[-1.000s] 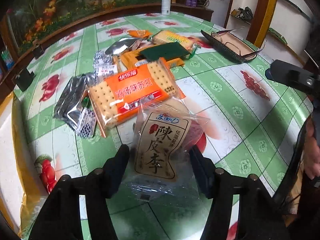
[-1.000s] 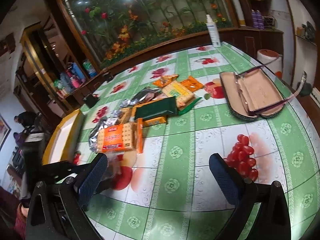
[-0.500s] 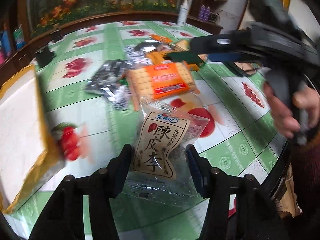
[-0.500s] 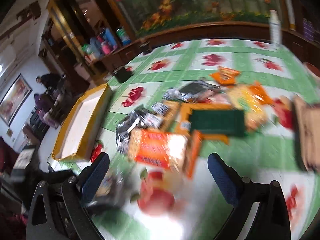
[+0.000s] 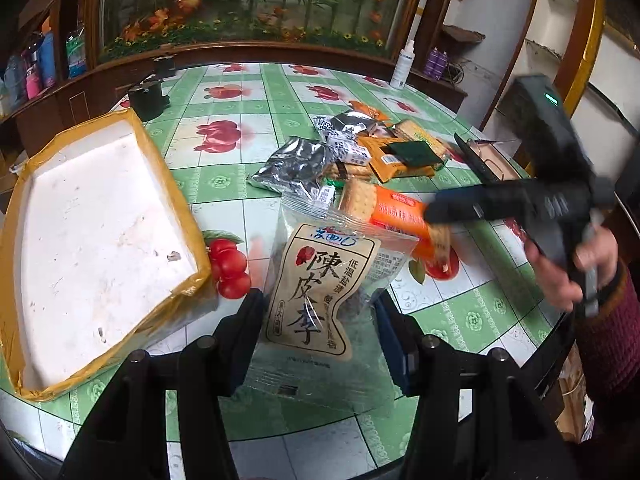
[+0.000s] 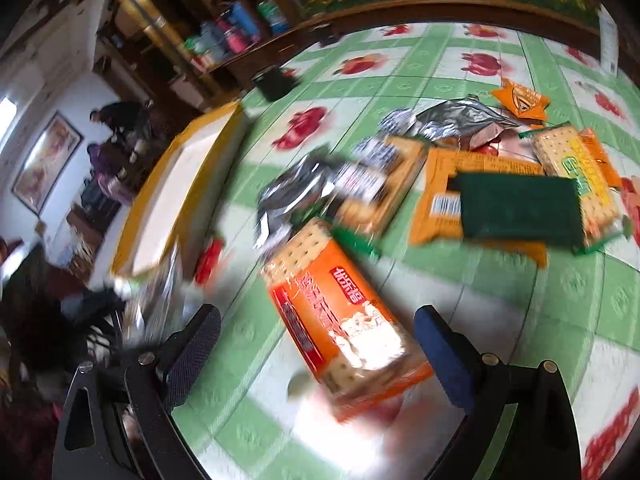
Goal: Organize snacks
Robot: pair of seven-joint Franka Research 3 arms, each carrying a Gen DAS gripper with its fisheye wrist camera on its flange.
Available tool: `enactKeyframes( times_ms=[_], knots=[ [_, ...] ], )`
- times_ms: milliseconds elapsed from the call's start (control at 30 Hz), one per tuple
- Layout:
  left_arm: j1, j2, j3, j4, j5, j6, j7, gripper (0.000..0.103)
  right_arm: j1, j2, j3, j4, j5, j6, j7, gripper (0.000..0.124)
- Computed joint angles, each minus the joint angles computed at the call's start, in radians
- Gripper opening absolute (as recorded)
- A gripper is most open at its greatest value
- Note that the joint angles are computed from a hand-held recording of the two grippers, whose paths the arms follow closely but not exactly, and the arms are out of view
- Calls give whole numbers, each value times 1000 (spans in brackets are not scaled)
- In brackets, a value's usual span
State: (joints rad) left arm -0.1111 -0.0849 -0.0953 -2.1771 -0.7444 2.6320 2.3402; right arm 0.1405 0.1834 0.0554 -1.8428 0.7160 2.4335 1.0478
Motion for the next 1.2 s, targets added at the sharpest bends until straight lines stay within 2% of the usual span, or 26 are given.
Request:
enactKeyframes(
  times_ms=[100, 300, 400, 467, 500, 667, 733, 967, 1200],
  knots=[
    [-1, 8, 0, 9, -27, -2, 19, 55, 39, -58, 0, -79, -96, 111, 28, 100],
    [2, -11, 4, -8, -44, 4, 42, 55, 72, -22, -10, -61, -288, 148, 81, 100],
    [4, -18, 11, -14, -42, 7, 36, 55, 70, 15, -6, -29, -314, 141, 68, 100],
    [4, -18, 14, -13, -42, 12, 29, 55, 80, 27, -9, -27, -346, 160, 93, 91],
    [4, -18, 16, -14, -45, 14, 32, 55, 85, 30, -12, -27, -366, 159, 115, 69],
    [5, -23, 21, -19, -65, 21, 40, 55, 121, 0, -29, -80, -500, 211, 241, 63],
    [7, -19, 24, -15, -72, 22, 46, 55, 114, -24, -20, -106, -482, 216, 252, 59],
    [18, -26, 31, -17, -83, 23, 38, 55, 84, -76, 9, -150, -309, 193, 177, 58],
    [19, -35, 36, -26, -79, 27, 26, 55, 116, -70, -4, -166, -436, 194, 278, 59]
  ],
)
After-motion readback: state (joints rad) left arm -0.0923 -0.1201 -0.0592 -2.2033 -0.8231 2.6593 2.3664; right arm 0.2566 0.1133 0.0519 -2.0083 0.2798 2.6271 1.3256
